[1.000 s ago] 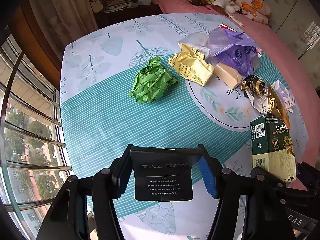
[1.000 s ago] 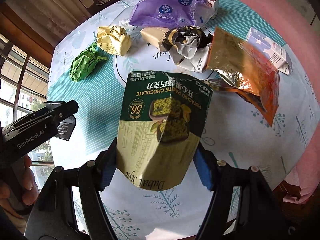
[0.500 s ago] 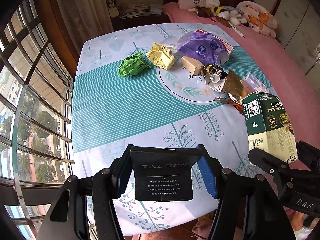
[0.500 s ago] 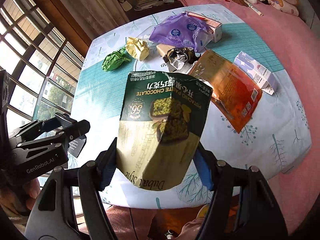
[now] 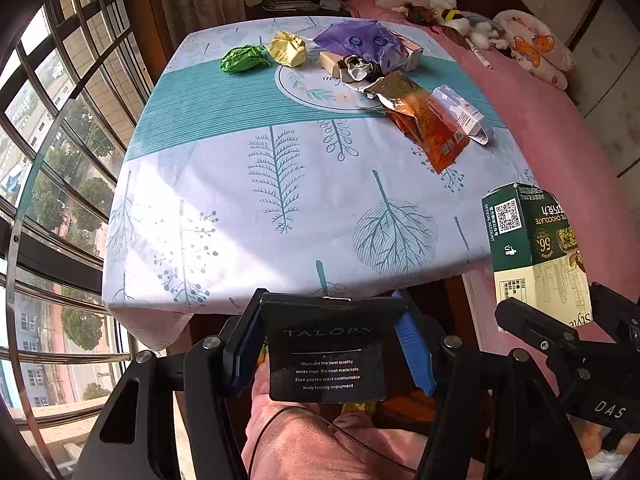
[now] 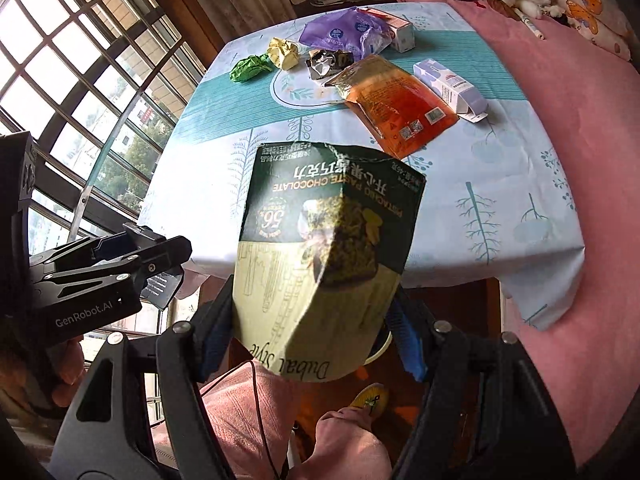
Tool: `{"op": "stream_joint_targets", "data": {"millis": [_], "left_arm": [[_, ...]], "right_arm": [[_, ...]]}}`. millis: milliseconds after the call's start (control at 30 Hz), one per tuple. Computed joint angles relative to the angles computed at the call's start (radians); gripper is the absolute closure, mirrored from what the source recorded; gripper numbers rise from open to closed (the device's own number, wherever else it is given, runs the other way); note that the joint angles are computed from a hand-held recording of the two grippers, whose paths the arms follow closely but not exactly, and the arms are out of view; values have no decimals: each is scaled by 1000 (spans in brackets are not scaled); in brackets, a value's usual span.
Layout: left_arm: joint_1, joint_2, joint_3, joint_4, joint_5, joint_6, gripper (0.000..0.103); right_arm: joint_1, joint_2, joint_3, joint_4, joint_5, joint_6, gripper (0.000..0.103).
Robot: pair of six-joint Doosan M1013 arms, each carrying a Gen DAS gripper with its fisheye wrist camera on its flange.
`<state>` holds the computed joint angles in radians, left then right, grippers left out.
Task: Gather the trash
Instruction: 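Lower both held items over the bin and open both tools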
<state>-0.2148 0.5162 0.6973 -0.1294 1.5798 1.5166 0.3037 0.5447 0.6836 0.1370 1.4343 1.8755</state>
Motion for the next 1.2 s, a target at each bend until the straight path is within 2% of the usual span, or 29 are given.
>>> {"op": "stream_joint_targets", "data": {"millis": [233, 467, 667, 1000, 1200], "left_arm": [[-28, -66, 158, 17, -11, -4, 41], [-37, -66, 256, 0, -27, 1, 41], [-32, -56, 363, -49, -111, 12, 41], [-40, 13, 524, -81, -324, 19, 41], [-40, 61, 565, -110, -384, 49, 40]], "right_arm": [[-9, -69, 204, 96, -8, -11, 36], [-8, -89, 360, 137, -10, -10, 36], [-12, -88, 481, 111, -58, 13, 36], [-22, -31, 631, 50, -188, 54, 36], [-16, 13, 678, 26, -250, 48, 35]]}}
